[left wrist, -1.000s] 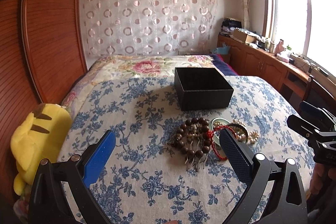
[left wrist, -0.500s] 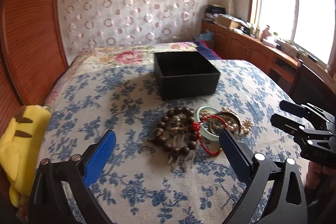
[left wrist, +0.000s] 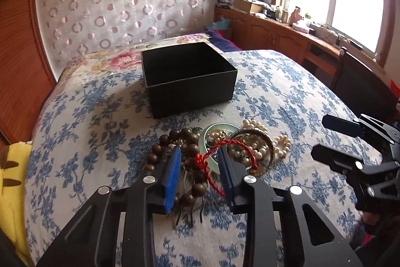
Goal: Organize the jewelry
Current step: 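Lower the left gripper onto the red string bracelet and close it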
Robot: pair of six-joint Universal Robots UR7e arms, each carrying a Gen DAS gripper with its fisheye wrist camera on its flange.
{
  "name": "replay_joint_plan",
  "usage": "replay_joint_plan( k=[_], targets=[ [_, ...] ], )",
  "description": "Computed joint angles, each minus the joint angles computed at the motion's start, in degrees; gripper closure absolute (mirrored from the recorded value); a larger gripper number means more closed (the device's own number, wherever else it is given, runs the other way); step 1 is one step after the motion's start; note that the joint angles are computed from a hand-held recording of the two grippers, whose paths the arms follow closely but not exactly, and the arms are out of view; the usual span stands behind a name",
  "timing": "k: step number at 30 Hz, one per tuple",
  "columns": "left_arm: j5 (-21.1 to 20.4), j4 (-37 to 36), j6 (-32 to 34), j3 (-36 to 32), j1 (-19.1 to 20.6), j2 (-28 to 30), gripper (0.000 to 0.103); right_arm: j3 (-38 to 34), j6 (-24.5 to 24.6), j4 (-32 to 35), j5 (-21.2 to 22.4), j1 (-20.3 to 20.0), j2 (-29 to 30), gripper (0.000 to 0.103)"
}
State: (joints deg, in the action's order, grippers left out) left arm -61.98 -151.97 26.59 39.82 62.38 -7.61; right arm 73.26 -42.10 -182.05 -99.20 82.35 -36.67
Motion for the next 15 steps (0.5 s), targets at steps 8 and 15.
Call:
replay_joint_plan(
  k=[8, 15],
  targets=[
    [-1.03, 4.21, -2.26, -3.09, 0.51, 1.35, 0.094, -0.58, -0.64, 1.37, -0.12, 0.23, 0.26, 0.040],
    [-1.88, 0.11, -2.66, 0.51, 0.45, -0.65, 0.097, -1.76, -2.11, 2.38, -1.05, 0.40, 0.84, 0.046]
  ],
)
